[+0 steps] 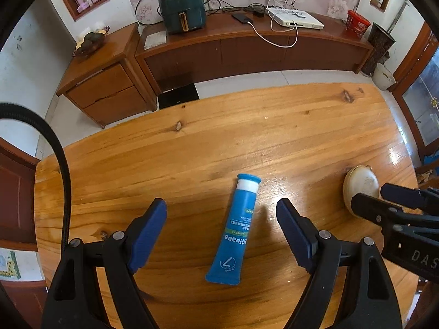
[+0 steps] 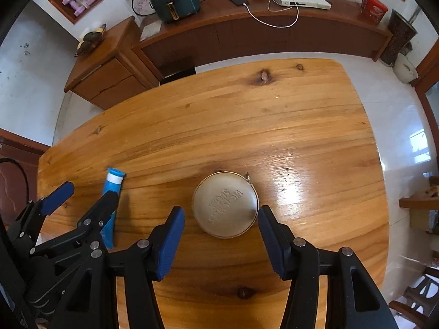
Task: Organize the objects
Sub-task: 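Grasp the blue tube with the left tool while the right tool grasps the gold tin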
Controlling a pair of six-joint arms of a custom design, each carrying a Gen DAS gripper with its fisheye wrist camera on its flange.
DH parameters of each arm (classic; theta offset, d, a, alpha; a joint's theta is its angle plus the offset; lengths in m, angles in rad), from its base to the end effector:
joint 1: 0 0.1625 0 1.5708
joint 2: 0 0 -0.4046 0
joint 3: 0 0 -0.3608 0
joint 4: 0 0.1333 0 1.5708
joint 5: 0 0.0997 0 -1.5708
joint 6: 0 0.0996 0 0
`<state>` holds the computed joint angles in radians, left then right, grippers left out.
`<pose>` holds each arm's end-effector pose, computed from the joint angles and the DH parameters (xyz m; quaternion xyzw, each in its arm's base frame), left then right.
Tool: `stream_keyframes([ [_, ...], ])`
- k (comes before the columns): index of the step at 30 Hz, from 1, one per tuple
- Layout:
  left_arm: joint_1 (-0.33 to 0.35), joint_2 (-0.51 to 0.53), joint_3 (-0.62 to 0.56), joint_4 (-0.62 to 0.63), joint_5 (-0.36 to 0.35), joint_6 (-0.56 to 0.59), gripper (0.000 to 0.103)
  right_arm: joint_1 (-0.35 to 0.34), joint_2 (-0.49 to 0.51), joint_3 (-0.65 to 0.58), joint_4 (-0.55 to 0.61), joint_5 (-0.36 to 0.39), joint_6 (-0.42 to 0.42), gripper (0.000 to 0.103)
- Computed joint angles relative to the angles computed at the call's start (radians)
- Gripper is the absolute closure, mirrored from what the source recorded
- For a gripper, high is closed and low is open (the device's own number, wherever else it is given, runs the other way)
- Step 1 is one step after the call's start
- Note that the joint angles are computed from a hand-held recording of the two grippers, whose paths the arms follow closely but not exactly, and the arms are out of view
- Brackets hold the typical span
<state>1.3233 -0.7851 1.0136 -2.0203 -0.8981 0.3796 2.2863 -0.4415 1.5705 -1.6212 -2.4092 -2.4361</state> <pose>0.0052 -0.7769 0.3126 0.2548 0.9037 -0.0822 0.3342 0.3783 -0.3449 -0.1101 -0.7827 -0.2129 0.5707 0.1278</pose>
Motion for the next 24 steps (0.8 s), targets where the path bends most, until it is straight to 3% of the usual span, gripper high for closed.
stream_keyframes([
  [6,0.006,0.009,0.011,-0.034,0.018,0.003,0.019,-0.011,0.002,0.015,-0.021,-0.005,-0.015,0.045],
  [9,0.01,0.016,0.005,-0.035,0.028,-0.004,0.025,-0.02,-0.012,0.026,-0.031,0.011,-0.055,0.044],
  [11,0.013,0.02,0.004,-0.045,0.036,-0.006,0.039,-0.031,-0.023,0.032,-0.048,0.029,-0.1,0.044],
  [15,0.014,0.019,0.018,-0.081,0.045,-0.007,0.047,-0.05,-0.034,0.035,-0.081,0.067,-0.176,0.045],
  [20,0.011,0.011,0.035,-0.086,0.035,0.016,0.077,-0.055,-0.014,0.003,-0.073,0.085,-0.204,0.047],
  [24,0.009,-0.003,0.065,-0.117,0.03,0.035,0.083,-0.055,-0.002,-0.018,-0.064,0.089,-0.217,0.047],
])
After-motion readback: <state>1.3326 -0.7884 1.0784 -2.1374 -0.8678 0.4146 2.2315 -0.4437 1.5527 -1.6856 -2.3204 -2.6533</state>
